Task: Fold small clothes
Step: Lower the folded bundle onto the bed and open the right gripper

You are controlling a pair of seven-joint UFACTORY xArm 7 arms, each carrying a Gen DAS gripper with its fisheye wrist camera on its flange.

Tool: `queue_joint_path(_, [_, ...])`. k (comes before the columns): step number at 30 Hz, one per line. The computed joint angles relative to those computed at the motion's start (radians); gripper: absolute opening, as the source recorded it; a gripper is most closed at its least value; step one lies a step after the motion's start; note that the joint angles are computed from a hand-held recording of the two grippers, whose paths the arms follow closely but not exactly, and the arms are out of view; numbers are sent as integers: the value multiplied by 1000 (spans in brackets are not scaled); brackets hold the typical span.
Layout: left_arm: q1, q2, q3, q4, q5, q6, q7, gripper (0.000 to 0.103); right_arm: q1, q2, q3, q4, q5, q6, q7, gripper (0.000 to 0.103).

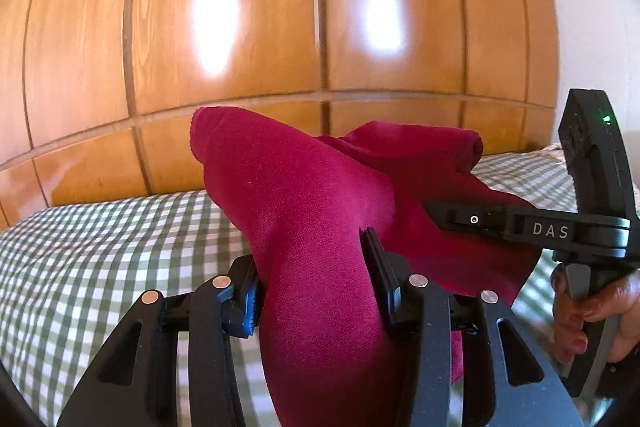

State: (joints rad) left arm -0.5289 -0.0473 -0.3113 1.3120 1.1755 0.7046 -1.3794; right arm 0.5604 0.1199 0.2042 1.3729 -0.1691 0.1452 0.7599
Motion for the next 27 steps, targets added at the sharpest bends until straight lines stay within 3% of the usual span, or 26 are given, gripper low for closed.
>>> queue_joint_path(3, [22,45,33,18,-89,-32,37,45,8,85,-21,94,-8,57,30,32])
queue_joint_path(4, [25,61,44,27,-141,-35,60,50,14,104,-30,119,-8,93,41,33])
queue_joint_path(6, [26,105,61,58,-294,7,135,66,30,148,-46,184,-12,209,79,38])
queue_joint_path(7, [23,111,69,62,-334,18,149,81,21,162,-42,195,8,233,77,42])
queue_joint_path(8, [27,105,83,50,-370,8,138,88,13,163,-36,187,25,221,68,44])
queue_joint_path(12, [54,56,103,-52,-451,-130,94,95,-1,149,-27,151,60,180,44,47])
queue_joint_path(16, [69,15,84,-97,-402,-135,11,97,20,105,-55,99,16,170,93,55])
queue_joint_path(20, [62,-41,17,-127,-268,-19,-151,96,89,-8,-130,-8,-264,177,400,75])
queue_joint_path(23, [52,-54,-22,-113,-212,80,-214,97,87,-75,-116,-55,-407,278,566,80])
queue_joint_path(27, [26,-54,-54,-90,-148,195,-236,97,65,-86,-55,-26,-509,410,614,84])
